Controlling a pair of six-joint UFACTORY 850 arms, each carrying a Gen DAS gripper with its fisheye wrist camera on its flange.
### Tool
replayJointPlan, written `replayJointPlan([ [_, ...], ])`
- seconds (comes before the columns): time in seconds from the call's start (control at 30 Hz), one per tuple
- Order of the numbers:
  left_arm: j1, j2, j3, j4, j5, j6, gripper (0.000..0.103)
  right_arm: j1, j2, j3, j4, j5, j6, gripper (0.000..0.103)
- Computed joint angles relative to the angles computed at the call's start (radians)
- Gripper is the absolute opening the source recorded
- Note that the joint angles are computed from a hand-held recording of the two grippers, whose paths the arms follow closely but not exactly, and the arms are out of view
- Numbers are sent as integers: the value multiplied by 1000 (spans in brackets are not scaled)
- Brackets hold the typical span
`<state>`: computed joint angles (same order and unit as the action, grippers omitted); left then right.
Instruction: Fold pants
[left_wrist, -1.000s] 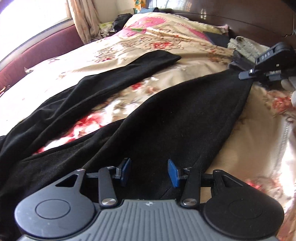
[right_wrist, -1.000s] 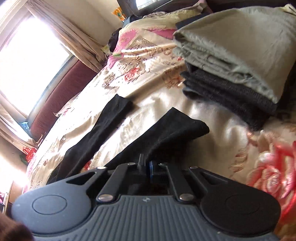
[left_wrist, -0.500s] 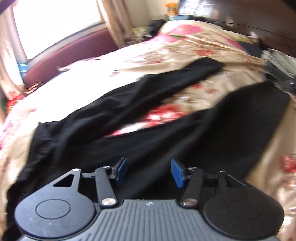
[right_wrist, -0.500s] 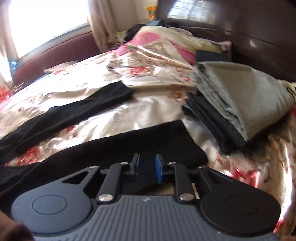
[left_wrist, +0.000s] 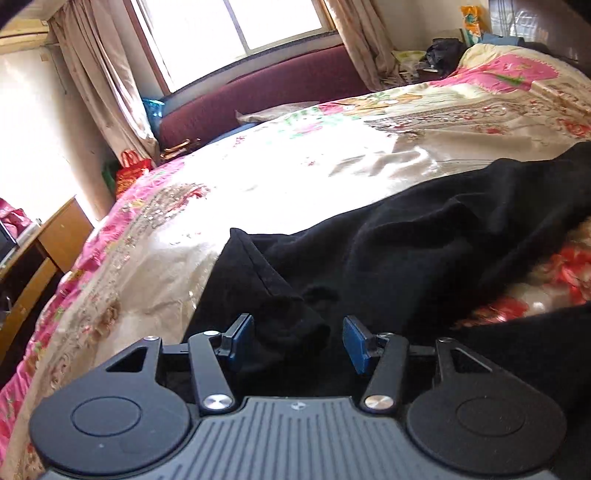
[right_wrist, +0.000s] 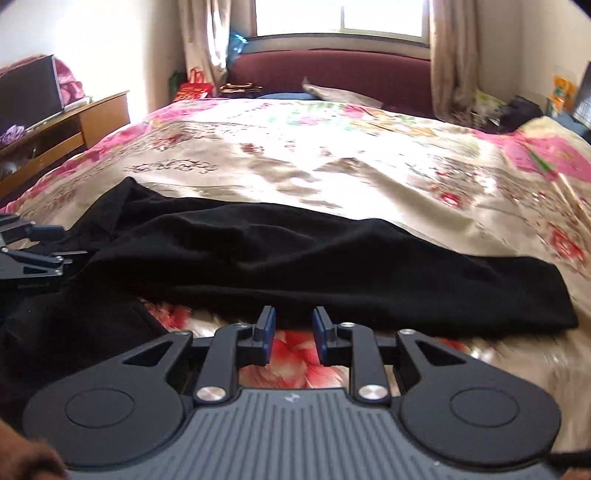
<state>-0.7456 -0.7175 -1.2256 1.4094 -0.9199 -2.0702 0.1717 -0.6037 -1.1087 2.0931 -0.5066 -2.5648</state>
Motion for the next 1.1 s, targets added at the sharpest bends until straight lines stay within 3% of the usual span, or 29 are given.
replayJointPlan([
  [0.07, 24, -37, -37, -5, -32, -5, 67, 31, -31, -35, -42, -10, 42, 24],
  [0.2, 89, -78, -95, -73, 38, -17, 66, 63, -84, -76, -104, -26, 111, 28],
  [0.3, 97, -143, -178, -156, -33, 100, 69, 69, -111, -98, -168, -18, 178, 28],
  [0.37, 103, -136, -169, -169, -45, 123, 68, 68, -114, -101, -175, -17, 178, 28],
  [0.43, 107, -108, -134, -174, -54, 150, 54, 61, -113, -104, -165, -22, 152, 28],
  [0.53, 115, -37, -49, -161, -33, 162, 46, 62, -120, -125, -140, -14, 96, 28],
  [0.67, 121, 40, 44, -139, -14, 168, 41, 87, -138, -174, -94, 2, -60, 29],
  [0.97, 45, 260, 249, -84, -10, 63, 30, 158, -226, -353, -204, 33, -211, 57],
  [1.1, 4, 280, 280, -69, 5, 25, 28, 195, -272, -417, -254, 84, -280, 57],
])
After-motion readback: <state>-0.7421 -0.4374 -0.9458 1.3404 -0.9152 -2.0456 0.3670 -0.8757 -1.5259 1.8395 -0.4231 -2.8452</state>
